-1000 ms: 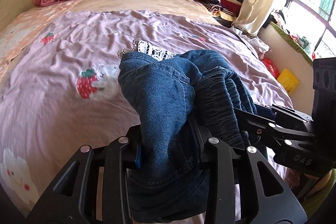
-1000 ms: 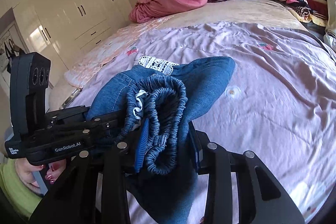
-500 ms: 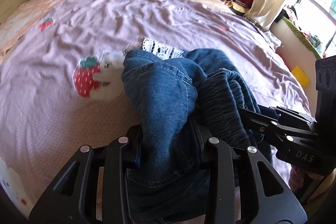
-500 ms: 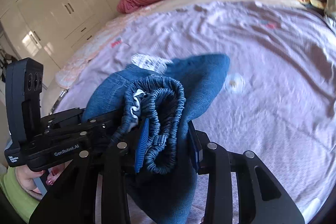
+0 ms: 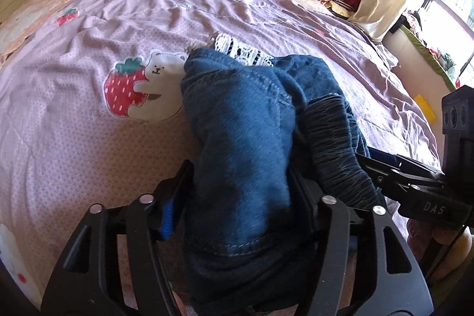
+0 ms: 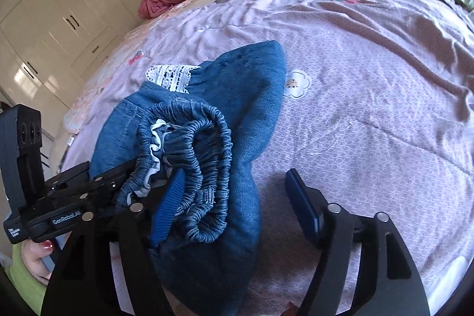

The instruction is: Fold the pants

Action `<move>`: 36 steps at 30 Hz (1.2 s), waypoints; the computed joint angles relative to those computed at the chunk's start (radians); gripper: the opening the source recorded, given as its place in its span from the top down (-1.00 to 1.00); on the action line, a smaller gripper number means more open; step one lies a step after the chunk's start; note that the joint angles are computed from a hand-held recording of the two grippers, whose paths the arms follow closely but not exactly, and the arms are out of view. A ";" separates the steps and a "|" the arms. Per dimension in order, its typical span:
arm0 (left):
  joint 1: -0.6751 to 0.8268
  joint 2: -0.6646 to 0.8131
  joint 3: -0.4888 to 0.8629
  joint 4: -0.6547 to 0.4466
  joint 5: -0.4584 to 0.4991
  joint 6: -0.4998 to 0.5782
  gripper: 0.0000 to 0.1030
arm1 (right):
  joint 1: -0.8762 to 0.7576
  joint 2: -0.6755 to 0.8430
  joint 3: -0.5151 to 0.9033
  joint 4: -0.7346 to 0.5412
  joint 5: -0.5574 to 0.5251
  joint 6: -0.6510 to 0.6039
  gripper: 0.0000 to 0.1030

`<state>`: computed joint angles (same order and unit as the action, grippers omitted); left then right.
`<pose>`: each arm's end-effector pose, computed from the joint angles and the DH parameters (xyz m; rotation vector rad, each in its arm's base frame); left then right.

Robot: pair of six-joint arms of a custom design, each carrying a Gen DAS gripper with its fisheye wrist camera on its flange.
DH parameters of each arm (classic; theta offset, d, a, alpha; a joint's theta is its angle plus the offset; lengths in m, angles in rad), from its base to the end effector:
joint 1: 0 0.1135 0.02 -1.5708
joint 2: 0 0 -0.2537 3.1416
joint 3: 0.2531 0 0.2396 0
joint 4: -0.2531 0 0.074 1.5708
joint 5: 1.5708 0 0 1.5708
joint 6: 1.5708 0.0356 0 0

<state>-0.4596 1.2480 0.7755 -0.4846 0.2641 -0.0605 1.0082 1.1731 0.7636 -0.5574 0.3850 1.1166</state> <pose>0.2072 -0.1129 0.2134 0.6139 2.4913 -0.5379 0.1282 0.1783 0.2220 0.2853 2.4737 0.4404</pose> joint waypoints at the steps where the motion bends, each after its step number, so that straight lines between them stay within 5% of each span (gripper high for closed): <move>1: 0.003 -0.008 -0.006 -0.002 0.002 0.000 -0.11 | 0.009 0.003 0.007 -0.014 0.009 0.006 -0.41; 19: 0.036 -0.172 -0.045 -0.082 -0.011 0.002 -0.51 | 0.171 -0.018 0.067 -0.232 0.145 0.182 -0.61; 36: 0.044 -0.385 -0.077 -0.258 -0.003 0.029 -0.80 | 0.450 0.062 0.200 -0.514 0.294 0.481 -0.78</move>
